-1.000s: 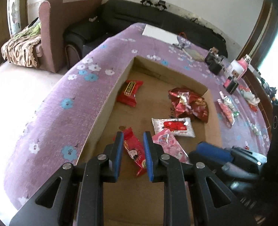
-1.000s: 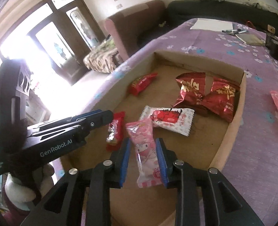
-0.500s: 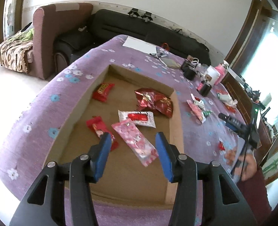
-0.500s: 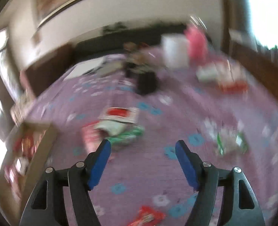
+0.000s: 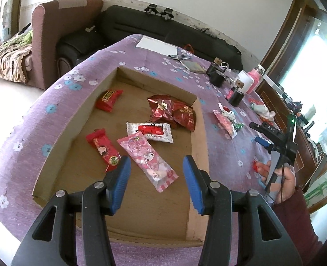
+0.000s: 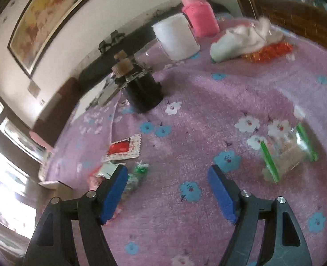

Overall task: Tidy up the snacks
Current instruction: 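Move the right tool to the clear green-edged bag and grasp it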

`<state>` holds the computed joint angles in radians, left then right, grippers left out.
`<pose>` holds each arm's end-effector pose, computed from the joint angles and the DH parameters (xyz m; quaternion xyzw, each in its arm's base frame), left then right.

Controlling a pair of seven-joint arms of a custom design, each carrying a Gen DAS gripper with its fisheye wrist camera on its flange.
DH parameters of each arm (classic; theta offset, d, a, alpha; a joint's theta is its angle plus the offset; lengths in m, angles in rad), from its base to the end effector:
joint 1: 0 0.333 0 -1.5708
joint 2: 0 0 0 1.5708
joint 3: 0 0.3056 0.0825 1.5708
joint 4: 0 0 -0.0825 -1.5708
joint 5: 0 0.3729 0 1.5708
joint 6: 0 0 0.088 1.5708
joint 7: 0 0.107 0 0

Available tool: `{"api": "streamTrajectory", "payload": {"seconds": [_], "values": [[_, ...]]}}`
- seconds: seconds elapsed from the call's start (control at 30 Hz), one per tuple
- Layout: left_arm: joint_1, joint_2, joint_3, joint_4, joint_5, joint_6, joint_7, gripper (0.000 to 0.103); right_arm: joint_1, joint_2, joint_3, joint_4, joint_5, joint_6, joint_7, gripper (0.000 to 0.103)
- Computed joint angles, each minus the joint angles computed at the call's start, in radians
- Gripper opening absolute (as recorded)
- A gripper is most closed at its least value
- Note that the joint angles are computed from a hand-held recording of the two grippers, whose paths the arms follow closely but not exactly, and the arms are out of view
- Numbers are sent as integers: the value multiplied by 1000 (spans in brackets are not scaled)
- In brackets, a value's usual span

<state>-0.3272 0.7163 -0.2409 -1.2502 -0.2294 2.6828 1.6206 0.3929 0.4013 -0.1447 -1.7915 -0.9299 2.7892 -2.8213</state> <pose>0.6860 -0.3587 0.4269 -0.5368 0.7526 -0.3781 0.0502 0.6360 0.2095 0.3782 -0.3377 0.8565 -0.2112 0.3281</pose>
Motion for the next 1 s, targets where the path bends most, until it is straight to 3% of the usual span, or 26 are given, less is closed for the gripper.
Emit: {"api": "streamTrajectory", "payload": {"seconds": [0.13,0.37,0.5,0.67,0.83,1.0], "values": [[3,2,-5,1,-5,-7,3,47,6,7,1,12,1,-37,-13,77],[-5,-13,-13,-14,0,-20,30,47,13,-51,40,-28,29,-190,-57,77],[-2,-19,-31,-19,-17,-24,52,47,22,-165,43,-148,-101,-198,89,81],[6,-10,-72,-4,-66,-54,104,47,-18,-283,80,-249,-172,-317,180,83],[-4,-22,-73,-20,-87,-55,135,47,-119,-296,111,-283,-105,-242,100,83],[-15,-36,-60,-36,-87,-49,134,47,-152,-250,119,-258,-46,-220,1,82]]}}
